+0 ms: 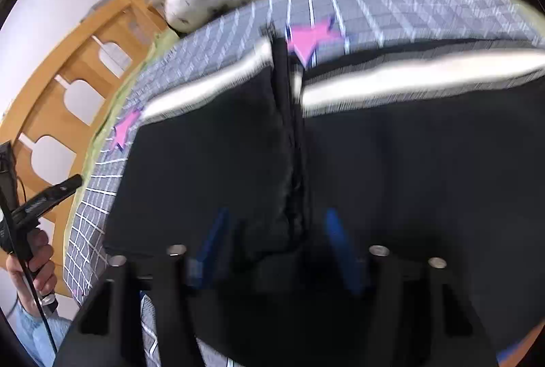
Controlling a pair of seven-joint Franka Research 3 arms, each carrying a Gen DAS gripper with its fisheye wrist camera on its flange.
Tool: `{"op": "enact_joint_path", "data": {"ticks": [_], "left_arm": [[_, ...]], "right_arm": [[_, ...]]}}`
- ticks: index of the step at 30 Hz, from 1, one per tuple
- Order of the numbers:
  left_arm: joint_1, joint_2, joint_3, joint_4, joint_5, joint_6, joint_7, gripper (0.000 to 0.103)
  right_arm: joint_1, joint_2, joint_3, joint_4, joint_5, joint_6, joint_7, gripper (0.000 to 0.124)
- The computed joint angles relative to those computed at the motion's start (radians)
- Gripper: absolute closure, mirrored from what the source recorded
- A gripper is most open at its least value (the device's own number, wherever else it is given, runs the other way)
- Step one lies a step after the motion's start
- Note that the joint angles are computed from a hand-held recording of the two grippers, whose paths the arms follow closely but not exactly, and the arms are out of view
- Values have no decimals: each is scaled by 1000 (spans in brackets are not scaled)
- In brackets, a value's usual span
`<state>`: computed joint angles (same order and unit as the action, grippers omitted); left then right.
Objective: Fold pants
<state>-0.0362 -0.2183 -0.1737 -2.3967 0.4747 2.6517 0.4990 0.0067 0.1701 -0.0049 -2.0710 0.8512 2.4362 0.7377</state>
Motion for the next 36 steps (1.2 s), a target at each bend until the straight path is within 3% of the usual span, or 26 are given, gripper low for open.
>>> {"op": "enact_joint_path", "data": {"ticks": [2,4,6,10,12,14,16,19,22,24,28,30,33,34,36], "left_arm": [[-1,8,23,-17,-34,33,35,41],[-3,30,30,-6,-59,41,69,41],[-3,25,32,-13,-74,48,92,41],[0,8,36,-33,-100,86,129,41],[-5,12,34,-30,-113,92,152,41],[-10,19,26,-21,-112,85,174,41],[-10,25,13,-7,-90,61,179,41],[-19,28,1,7,-62,41,193,41],[-29,25,-7,11,-33,35,216,41],[-37,16,-11,7,-16,37,233,41],[-54,4,-6,-4,-37,56,280,41],[-54,-3,-6,-6,-52,57,271,41],[-46,-40,-8,-22,-59,60,248,41],[-30,-60,-22,-30,-25,58,215,41],[13,-116,-51,-53,63,59,135,41]], "right_arm": [[19,23,8,-3,-22,50,30,77],[45,22,13,-10,-84,104,52,98],[38,15,16,12,-97,57,63,102],[-19,-102,3,-27,133,-72,-73,105],[-17,-181,-19,-80,188,-75,-133,105],[0,-239,-35,-136,205,-26,-191,104],[23,-226,-29,-165,102,57,-158,100],[73,-135,-44,-181,-125,177,-9,92],[33,-139,-5,-236,-24,245,-151,91],[48,-170,-20,-254,-85,251,-114,90],[62,-249,-46,-319,84,306,-218,75],[53,-214,-19,-335,-37,345,-163,74],[103,-213,-12,-372,-22,478,-259,72],[98,-227,-11,-378,-98,469,-187,73],[91,-271,-41,-360,-80,350,-154,79]]}}
